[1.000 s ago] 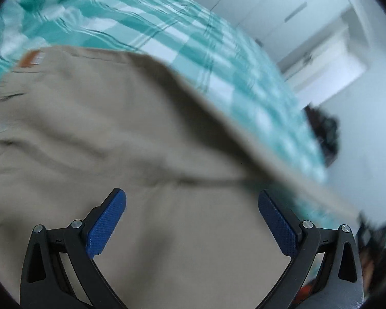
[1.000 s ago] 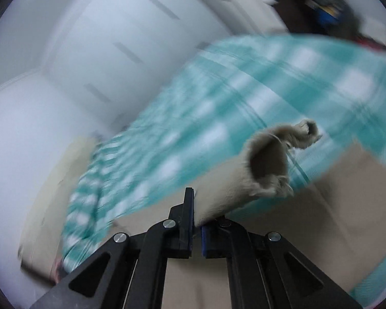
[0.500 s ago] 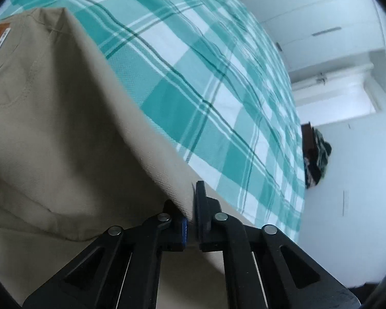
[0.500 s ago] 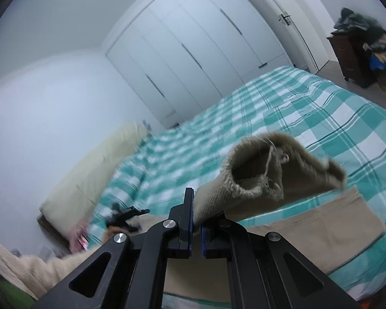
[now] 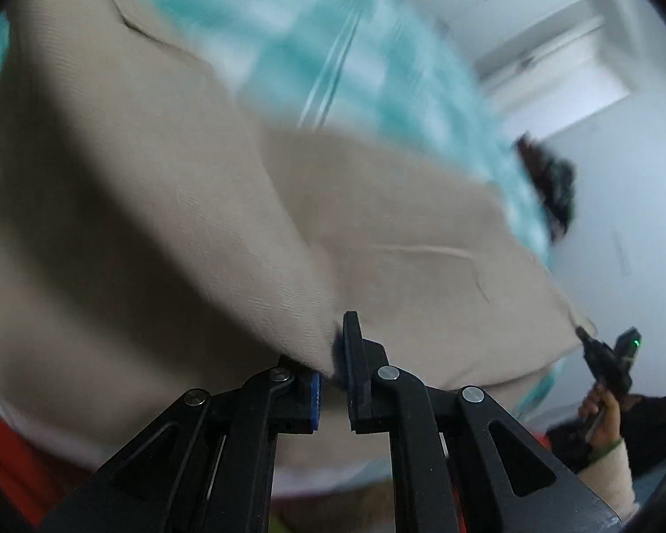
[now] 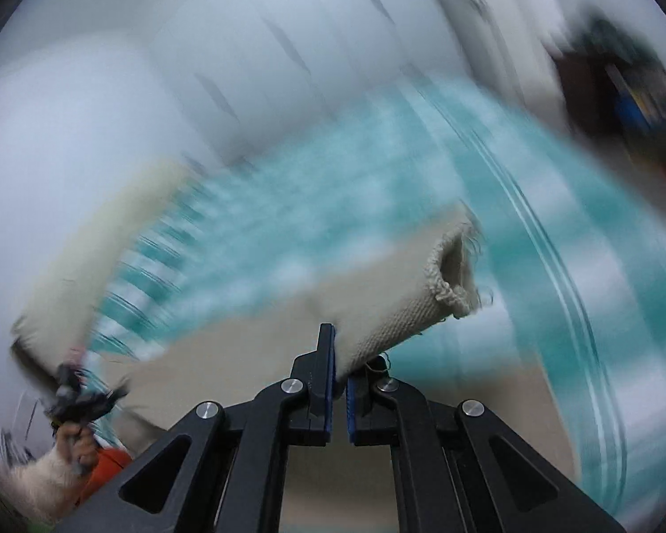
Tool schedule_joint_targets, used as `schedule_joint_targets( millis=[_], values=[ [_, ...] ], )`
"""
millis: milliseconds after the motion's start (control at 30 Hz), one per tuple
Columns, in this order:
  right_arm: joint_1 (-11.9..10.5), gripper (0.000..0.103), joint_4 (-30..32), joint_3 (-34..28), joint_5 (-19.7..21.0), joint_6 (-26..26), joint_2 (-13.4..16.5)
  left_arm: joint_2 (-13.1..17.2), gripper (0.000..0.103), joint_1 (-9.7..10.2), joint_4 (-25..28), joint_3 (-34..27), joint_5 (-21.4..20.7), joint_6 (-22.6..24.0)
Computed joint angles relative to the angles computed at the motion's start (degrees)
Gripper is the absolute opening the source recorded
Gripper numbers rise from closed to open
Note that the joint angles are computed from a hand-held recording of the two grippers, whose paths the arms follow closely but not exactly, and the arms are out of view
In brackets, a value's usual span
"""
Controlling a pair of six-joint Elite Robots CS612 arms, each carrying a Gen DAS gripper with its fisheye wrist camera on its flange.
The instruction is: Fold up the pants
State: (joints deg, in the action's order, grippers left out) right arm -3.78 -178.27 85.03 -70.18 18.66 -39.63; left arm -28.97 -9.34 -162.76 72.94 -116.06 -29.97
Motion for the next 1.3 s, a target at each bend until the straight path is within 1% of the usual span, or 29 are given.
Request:
schedule_joint_targets(
  millis=[33,67,133,167,233,300,333,367,433,467,567,633,667,733,800,867,900,933,967,1000,1033,1067,1100,1133,1167,1200,1233,1267,1300],
  values=[
    [-0.30,0.004,4.03,0.50,-1.77,1.54,0.71,0.08,0.007,-0.25,0.49,0.54,0.48,-0.75],
    [-0.56,0.004,5.66,1.31,-2.60,3.29,1.18,0.06,0.007,-0.36,-0.05,0.73,0.95,-1.06],
    [-1.08,0.005,4.96,3.01,-2.64,7.49,2.08,-0.23,0.007,-0.53,-0.61,0.43,2.03,0.27],
    [-1.17,0.004,3.27,3.79,-2.64,8.60,2.28,-0.34,0.007,-0.52,-1.38,0.19,2.20,0.49],
    [-1.05,0.005,2.02,3.94,-3.24,8.87,2.50,-0.59,0.007,-0.57,-2.30,0.01,2.35,0.39],
    [-1.01,0.006,2.55,3.45,-3.86,9.64,2.66,-0.47,0.006,-0.84,-1.89,-0.52,3.32,1.39],
    [-1.13,0.007,2.85,3.15,-3.75,10.44,2.84,-0.97,0.006,-1.01,-2.26,0.57,3.80,1.93],
    [-1.03,0.008,3.01,3.10,-3.74,11.33,2.69,-0.91,0.006,-1.12,-2.10,0.59,4.07,2.19],
    [-1.32,0.018,3.31,2.67,-3.42,13.51,3.07,-1.04,0.006,-0.84,-2.17,1.41,3.60,1.94],
    [-1.45,0.020,3.46,2.46,-3.27,14.38,3.19,-0.98,0.006,-0.63,-2.25,1.54,3.06,1.45],
    [-1.96,0.020,1.44,2.42,-1.82,17.72,3.68,-0.83,0.003,-0.42,-2.66,1.27,2.31,1.11],
    [-1.72,0.006,1.81,2.21,-4.10,16.90,3.35,-1.64,0.003,-0.44,-3.34,1.94,1.60,2.12],
    [-1.51,0.006,1.80,2.21,-5.14,15.52,2.89,-2.37,0.002,-0.49,-3.67,2.56,1.20,3.10],
    [-1.24,0.005,0.83,2.68,-6.44,14.35,1.90,-3.30,0.002,-0.75,-3.08,3.49,1.55,5.47],
    [-1.18,0.005,1.52,3.08,-7.46,12.74,0.96,-3.70,0.003,-1.19,-1.05,4.36,2.59,7.84],
    [-0.93,0.005,7.42,2.60,-10.47,9.66,0.59,-3.25,0.003,-1.78,2.10,4.35,4.49,8.87],
    [-0.86,0.005,9.21,2.25,-10.99,9.12,0.81,-2.95,0.003,-1.97,3.30,4.30,4.97,8.77],
    [-0.55,0.005,12.22,1.59,-12.35,8.09,1.23,-2.85,0.004,-2.04,3.45,4.38,5.19,8.84],
    [-0.13,0.005,13.77,1.09,-13.94,6.95,1.62,-2.98,0.007,-2.11,3.67,4.45,5.51,9.32],
    [0.26,0.005,13.78,0.99,-15.43,5.97,1.87,-3.35,0.009,-2.17,4.18,4.55,6.12,9.99],
    [0.73,0.006,13.28,1.06,-17.21,5.45,1.89,-3.86,0.014,-2.21,4.56,4.81,6.66,10.54],
    [0.99,0.007,12.59,1.36,-18.28,6.02,1.74,-4.48,0.027,-2.30,5.06,5.25,7.64,10.95],
    [0.97,0.012,12.11,1.63,-18.14,6.57,1.62,-4.67,0.036,-2.37,5.05,5.32,7.90,10.93],
    [0.79,0.020,11.37,2.14,-17.41,7.65,1.39,-5.20,0.054,-2.22,4.39,6.17,8.02,10.80],
    [0.45,0.026,10.69,2.89,-15.93,8.27,0.97,-6.07,0.064,-2.10,3.05,7.55,8.52,10.30],
    [0.13,0.041,9.47,3.96,-14.78,8.72,0.34,-7.08,0.065,-1.98,1.29,9.18,8.99,9.73],
    [0.14,0.055,8.70,4.57,-15.20,8.85,-0.02,-8.03,0.066,-1.88,-0.56,10.71,9.59,9.20],
    [0.39,0.061,7.75,5.64,-17.32,8.87,-0.88,-8.69,0.066,-1.68,-2.27,11.77,10.35,8.58],
    [0.75,0.071,7.48,6.34,-20.02,8.81,-1.58,-9.54,0.066,-1.40,-5.13,13.20,11.88,7.32]
  ],
)
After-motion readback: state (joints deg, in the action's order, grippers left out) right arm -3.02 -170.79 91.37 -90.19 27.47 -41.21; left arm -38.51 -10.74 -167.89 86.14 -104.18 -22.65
